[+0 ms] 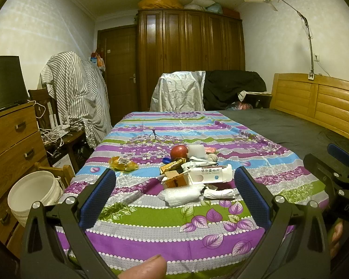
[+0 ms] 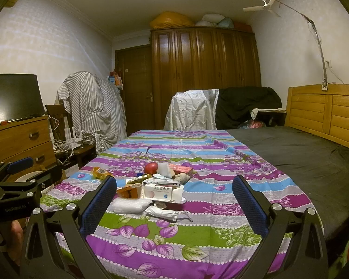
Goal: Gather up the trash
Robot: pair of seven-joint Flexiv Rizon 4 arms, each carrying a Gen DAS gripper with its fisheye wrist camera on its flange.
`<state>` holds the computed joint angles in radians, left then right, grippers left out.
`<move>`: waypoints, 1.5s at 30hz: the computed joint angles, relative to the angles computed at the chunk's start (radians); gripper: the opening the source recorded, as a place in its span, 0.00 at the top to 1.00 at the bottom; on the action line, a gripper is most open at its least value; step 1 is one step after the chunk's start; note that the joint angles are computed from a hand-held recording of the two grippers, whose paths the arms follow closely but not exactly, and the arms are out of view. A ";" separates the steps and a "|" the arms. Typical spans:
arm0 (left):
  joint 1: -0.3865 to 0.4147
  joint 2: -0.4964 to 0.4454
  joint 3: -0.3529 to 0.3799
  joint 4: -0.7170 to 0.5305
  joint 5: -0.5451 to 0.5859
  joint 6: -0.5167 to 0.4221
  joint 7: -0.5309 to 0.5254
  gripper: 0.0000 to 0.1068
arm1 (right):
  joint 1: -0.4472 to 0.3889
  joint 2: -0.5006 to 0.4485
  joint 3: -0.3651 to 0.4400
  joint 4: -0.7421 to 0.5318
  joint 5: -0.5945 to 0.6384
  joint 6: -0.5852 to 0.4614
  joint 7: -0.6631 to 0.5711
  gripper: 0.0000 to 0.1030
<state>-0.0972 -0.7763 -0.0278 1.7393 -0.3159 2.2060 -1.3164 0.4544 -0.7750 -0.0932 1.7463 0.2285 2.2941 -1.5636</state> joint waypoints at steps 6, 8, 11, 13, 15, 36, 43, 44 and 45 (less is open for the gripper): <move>0.016 -0.013 -0.007 -0.002 0.018 0.007 -0.010 0.08 | 0.008 -0.008 -0.001 -0.009 0.004 -0.003 -0.002 0.04; 0.015 -0.014 -0.005 -0.002 0.019 0.008 -0.010 0.08 | 0.013 -0.008 -0.002 -0.008 0.009 -0.003 -0.004 0.04; 0.016 -0.014 -0.005 -0.002 0.021 0.007 -0.012 0.08 | 0.021 -0.012 -0.004 -0.010 0.017 -0.003 -0.007 0.04; 0.018 -0.014 -0.006 0.000 0.022 0.007 -0.014 0.08 | 0.023 -0.012 -0.004 -0.010 0.020 -0.001 -0.008 0.04; 0.024 -0.019 -0.009 0.003 0.030 0.013 -0.019 0.08 | 0.022 -0.012 -0.003 -0.010 0.018 -0.003 -0.008 0.04; 0.084 -0.071 -0.022 -0.089 0.037 -0.215 0.007 0.08 | -0.032 -0.052 0.027 -0.046 -0.097 -0.098 0.069 0.04; 0.270 -0.190 -0.218 -0.308 0.124 -0.672 0.191 0.08 | -0.200 -0.134 0.144 -0.117 -0.404 -0.213 0.185 0.04; 0.268 -0.211 -0.213 -0.352 0.103 -0.733 0.209 0.11 | -0.222 -0.151 0.162 -0.136 -0.444 -0.232 0.202 0.04; 0.272 -0.230 -0.219 -0.388 0.080 -0.781 0.226 0.14 | -0.250 -0.167 0.185 -0.156 -0.491 -0.258 0.221 0.05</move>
